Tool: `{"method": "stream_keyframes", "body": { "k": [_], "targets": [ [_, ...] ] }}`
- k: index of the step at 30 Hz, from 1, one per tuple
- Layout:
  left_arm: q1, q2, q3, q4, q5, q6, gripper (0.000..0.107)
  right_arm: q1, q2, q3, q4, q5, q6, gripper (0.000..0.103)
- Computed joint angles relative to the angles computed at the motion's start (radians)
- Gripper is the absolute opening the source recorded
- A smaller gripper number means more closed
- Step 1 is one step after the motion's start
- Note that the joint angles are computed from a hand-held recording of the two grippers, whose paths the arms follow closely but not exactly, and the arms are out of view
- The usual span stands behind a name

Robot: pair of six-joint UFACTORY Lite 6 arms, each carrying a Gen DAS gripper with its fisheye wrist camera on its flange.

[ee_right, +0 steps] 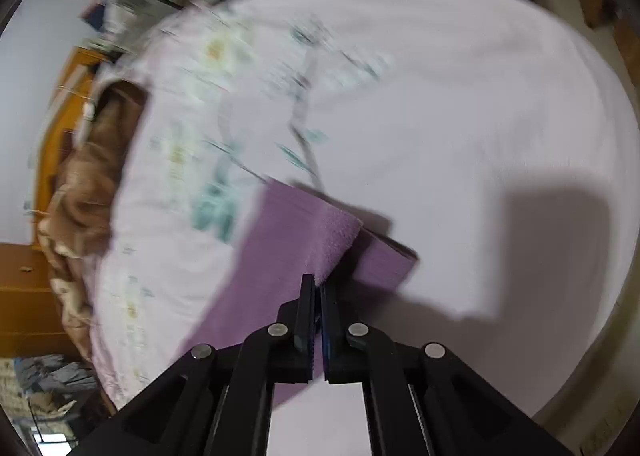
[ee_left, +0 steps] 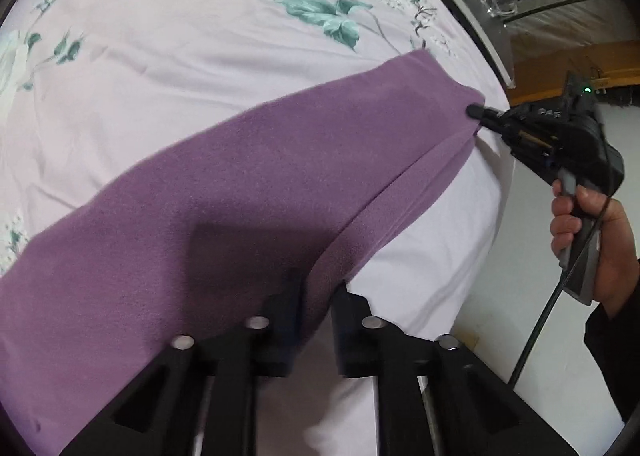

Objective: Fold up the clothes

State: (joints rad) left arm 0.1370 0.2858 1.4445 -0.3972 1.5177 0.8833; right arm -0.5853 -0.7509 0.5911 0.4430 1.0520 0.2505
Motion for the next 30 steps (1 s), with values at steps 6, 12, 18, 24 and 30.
{"method": "stream_keyframes", "body": {
  "k": [6, 12, 18, 24, 30],
  "targets": [
    [0.027, 0.015, 0.026, 0.009, 0.017, -0.009, 0.013, -0.031, -0.043, -0.056, -0.036, 0.057, 0.008, 0.005],
    [0.073, -0.026, -0.020, 0.009, 0.093, 0.003, 0.034, -0.026, -0.116, -0.034, -0.148, 0.118, 0.117, 0.015],
    [0.157, 0.062, 0.098, -0.022, 0.083, -0.069, 0.040, 0.075, -0.035, 0.065, -0.233, 0.086, 0.142, 0.016],
    [0.134, 0.170, 0.107, 0.060, -0.025, -0.100, 0.040, 0.087, 0.228, 0.150, -0.215, -0.033, -0.089, 0.027],
    [0.126, 0.192, 0.116, 0.052, -0.045, -0.121, 0.040, 0.010, 0.517, 0.217, -0.046, 0.005, -0.489, 0.041]
  ]
}}
